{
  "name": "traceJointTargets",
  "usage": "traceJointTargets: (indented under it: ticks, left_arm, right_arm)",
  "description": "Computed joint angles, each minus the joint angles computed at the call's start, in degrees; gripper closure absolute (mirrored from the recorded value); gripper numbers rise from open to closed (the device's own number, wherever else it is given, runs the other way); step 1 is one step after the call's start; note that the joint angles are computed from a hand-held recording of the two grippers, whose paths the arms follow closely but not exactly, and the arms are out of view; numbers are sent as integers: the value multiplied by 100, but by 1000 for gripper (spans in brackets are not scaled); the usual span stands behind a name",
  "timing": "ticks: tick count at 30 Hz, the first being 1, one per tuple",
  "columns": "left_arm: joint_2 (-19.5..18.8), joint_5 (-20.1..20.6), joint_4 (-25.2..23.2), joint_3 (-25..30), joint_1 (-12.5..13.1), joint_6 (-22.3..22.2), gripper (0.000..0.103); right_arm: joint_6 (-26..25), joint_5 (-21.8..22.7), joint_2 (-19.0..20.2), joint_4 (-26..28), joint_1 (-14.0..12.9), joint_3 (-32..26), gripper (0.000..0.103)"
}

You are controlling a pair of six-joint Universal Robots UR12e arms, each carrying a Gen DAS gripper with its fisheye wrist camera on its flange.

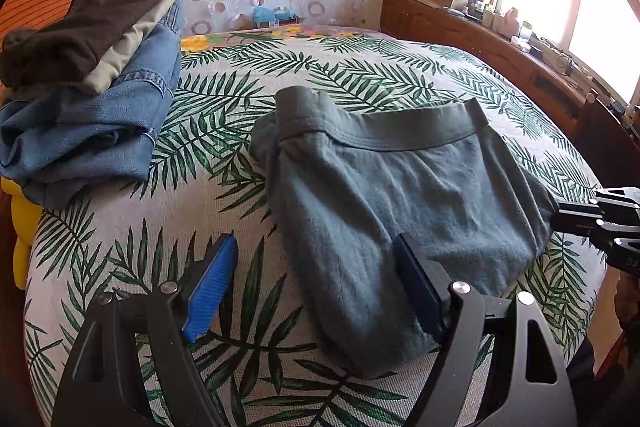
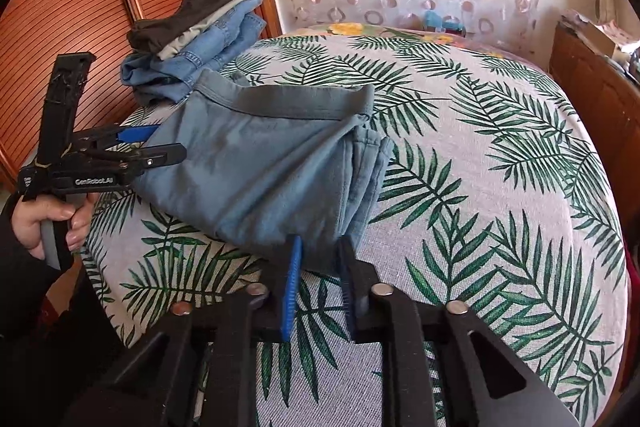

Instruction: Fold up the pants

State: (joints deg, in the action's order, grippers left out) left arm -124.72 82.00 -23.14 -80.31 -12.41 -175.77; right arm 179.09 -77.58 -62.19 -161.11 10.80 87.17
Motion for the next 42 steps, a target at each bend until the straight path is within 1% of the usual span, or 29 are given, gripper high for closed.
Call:
traceJointTargets:
  ticks: [1,3,5,8,14,17,22,24,26,28,29,30,31,32,33,34,35,38,39,42]
  left_arm:
    - [1,-3,-3,0,-1,-6,22]
    - [1,-13,-5,-2,0,-15,22]
    - [3,-38,-16,-2,8,-34,22]
    - [3,-66,-26,-4,13,-46,22]
    - [5,-76,-29,-6,14,-56,22]
    - [4,-74,-28,-5,15,-52,22]
    - [6,-68,-22,-8,12,-64,22]
    - [15,-59,2,-25,13,-75,22]
    - [52,-7,132,-98,7,-69,22]
    - [121,17,368,-236,4,-63,22]
    - [162,-35,436,-310,13,-50,23]
    - [203,-131,474,-384,27,-39,25]
    - [251,-262,501,-470,47,-33,33]
    - [292,-384,515,-543,67,-41,36]
    - [326,-485,565,-613,81,-56,39]
    - [356,-583,613,-677,93,-60,49]
    - [376,-665,618,-717,103,-78,54]
    - [383,-719,640,-751,94,-63,61]
    - [379,-735,634,-746,88,-61,62]
    - [370,-777,643,-729,76,-43,70]
  right_arm:
    - [-19,-13,-9,-35,-1,23,98]
    - [-83,-73,-36,-126,5,75,100]
    - [-53,-122,-77,-256,-9,159,100]
    - [62,-56,-140,-394,-71,285,100]
    - [0,-129,-185,-346,-62,347,101]
    - [85,-42,-207,-385,-81,349,101]
    - [-26,-237,-214,-423,-36,263,100]
    - [4,-258,-175,-387,-26,190,96]
    - [49,-246,-113,-296,-12,100,94]
    - [78,-227,-55,-176,-3,31,83]
    - [99,-235,-32,-114,4,7,80]
    - [118,-245,-10,-76,10,-13,78]
    - [136,-225,6,-72,8,-18,77]
    - [150,-202,19,-75,8,-25,75]
    - [165,-176,27,-79,5,-26,72]
    - [178,-149,36,-87,2,-27,71]
    - [184,-122,44,-94,1,-30,70]
    - [188,-108,73,-56,9,-57,68]
    - [187,-126,88,-29,16,-79,68]
    - [215,-147,93,-26,21,-90,68]
